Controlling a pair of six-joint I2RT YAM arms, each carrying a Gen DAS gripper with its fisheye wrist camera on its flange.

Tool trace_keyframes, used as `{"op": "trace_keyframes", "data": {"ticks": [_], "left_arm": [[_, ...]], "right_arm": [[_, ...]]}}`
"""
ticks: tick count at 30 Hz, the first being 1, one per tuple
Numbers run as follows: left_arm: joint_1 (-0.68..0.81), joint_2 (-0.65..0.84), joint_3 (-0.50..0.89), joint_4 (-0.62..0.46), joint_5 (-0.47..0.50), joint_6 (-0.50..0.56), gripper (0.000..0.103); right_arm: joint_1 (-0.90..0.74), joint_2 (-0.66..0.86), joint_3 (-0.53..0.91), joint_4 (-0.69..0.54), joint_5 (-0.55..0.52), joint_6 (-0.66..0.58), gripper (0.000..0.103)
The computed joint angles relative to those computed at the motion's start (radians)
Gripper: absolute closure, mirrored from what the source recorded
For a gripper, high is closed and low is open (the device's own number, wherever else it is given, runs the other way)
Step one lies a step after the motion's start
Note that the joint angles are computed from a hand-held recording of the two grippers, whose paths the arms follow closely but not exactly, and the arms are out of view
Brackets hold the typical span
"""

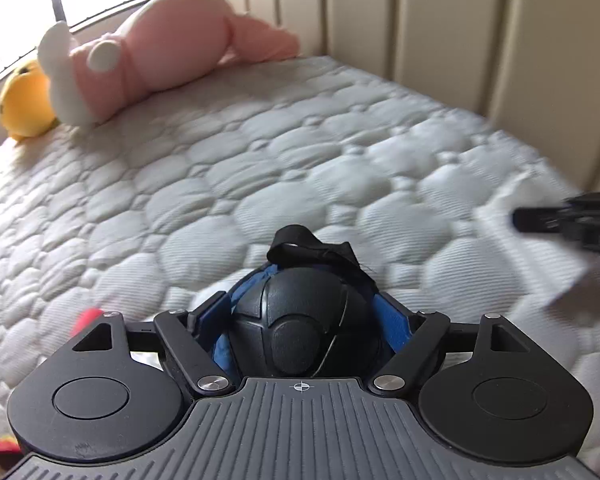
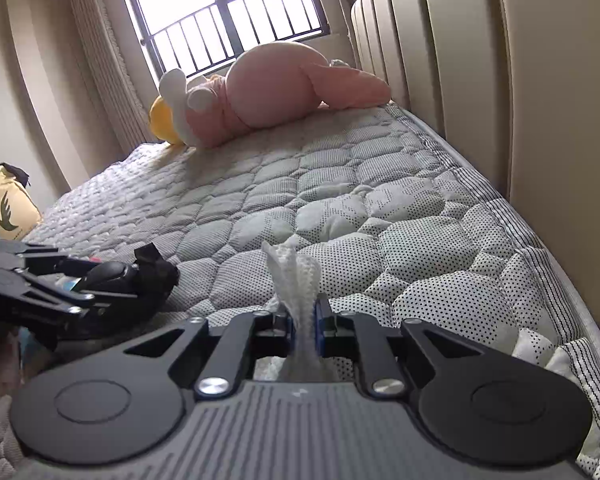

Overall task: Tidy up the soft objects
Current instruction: 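Hold the container with the left tool while the right tool wipes its outside with tissue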

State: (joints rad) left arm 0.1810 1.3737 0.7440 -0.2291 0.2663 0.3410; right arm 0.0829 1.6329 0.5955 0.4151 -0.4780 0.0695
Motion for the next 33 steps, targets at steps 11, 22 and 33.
{"op": "trace_keyframes", "data": {"ticks": [11,22,33], "left_arm": [[-0.212,-0.447,-0.369,0.053,-0.027,-0.096,0.014],[0.298,-0.738,-0.386,-0.308,0.255,-0.017,0.005],[-0.015,-0.842,-0.476,-0.257,0.071,0.095,0.004]], "right_arm": [[-0.047,-0.29,-0.094,-0.065,-0.127,0.042,0.093],[0.227,-0.312,-0.142,-0.174,-0.124,-0.123,0.093],[0.017,-0.277,-0.158,-0.201,0.007,-0.201,0.093]]}}
